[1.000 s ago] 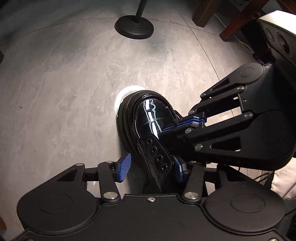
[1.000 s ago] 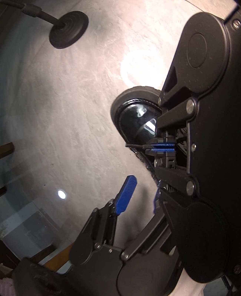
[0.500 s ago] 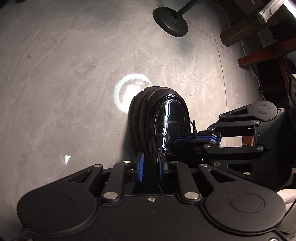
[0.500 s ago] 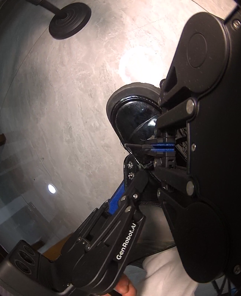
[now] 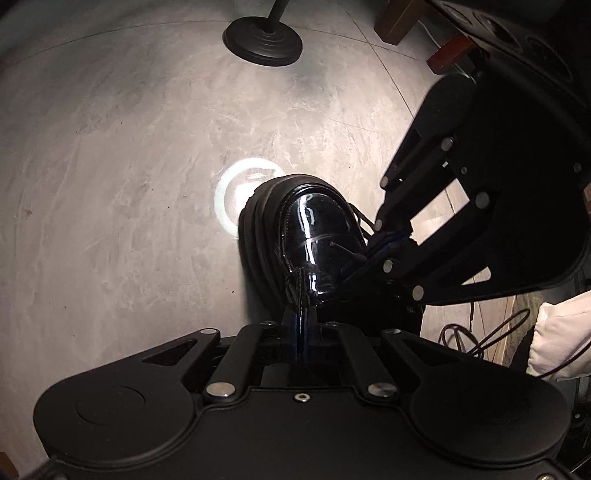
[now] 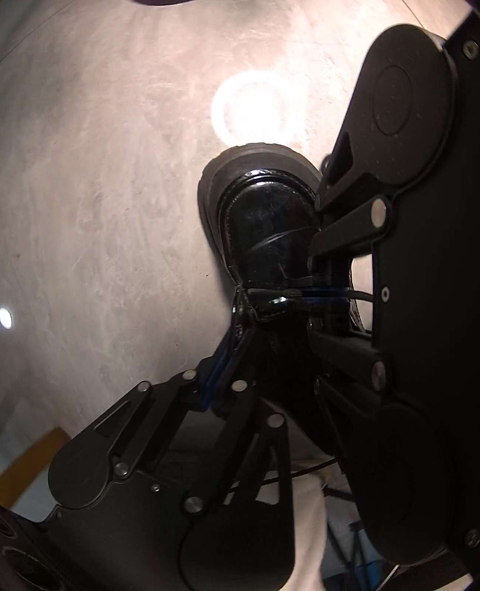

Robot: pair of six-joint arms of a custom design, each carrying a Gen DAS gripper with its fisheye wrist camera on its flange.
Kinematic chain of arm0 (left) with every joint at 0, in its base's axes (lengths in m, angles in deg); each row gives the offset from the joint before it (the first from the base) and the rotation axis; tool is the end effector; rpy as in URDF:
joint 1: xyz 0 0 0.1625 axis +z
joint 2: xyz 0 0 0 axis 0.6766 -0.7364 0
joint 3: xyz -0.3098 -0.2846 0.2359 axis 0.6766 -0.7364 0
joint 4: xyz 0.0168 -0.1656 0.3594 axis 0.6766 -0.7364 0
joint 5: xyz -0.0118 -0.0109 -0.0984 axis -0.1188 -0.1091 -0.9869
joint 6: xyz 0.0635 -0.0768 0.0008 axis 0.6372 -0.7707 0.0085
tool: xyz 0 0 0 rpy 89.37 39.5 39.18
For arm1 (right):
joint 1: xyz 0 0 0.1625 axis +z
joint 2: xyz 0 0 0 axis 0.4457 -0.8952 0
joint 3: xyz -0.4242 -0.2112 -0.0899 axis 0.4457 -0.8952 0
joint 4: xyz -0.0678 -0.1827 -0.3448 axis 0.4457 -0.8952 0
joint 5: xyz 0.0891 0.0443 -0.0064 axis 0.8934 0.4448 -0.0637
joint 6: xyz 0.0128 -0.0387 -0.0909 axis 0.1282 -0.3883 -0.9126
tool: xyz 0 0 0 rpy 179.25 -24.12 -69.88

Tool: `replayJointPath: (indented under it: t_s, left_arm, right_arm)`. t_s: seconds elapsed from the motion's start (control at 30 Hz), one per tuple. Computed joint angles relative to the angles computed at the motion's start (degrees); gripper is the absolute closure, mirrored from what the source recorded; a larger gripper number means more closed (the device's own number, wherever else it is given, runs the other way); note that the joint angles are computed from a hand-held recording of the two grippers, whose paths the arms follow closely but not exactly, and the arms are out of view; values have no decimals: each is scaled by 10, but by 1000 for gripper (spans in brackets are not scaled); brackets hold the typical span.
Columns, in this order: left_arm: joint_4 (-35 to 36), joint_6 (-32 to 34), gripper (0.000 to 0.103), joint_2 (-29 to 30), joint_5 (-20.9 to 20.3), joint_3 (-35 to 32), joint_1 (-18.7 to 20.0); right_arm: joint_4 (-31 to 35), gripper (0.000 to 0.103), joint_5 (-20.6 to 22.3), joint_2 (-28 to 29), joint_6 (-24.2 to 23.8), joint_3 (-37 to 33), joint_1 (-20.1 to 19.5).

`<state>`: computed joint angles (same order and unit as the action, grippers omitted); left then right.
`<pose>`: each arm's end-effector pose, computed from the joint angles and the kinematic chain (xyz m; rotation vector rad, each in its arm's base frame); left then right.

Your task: Lace up shoes with both hands

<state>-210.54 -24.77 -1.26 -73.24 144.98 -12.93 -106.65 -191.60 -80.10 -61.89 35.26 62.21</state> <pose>-0.4580 -0.4529 -0.0561 0.1865 2.7397 -0.2259 0.0624 -0.5719 0.3541 1.3542 -2.2830 -0.9126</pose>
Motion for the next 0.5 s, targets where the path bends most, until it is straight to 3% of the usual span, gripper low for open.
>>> replayJointPath:
  t_s: [0.17,0.27,0.5]
  left_arm:
    - [16,32,100,0,5,-8,2]
    - [19,30,100,0,9,-8,0]
    - [35,54,100,3,31,-19,-9]
  right_arm:
    - [-32,100,31,-34,68,28,-25]
    - [-8,100,47,-52,123,36,-43]
    - [-44,100,73,-97,164,96,-70]
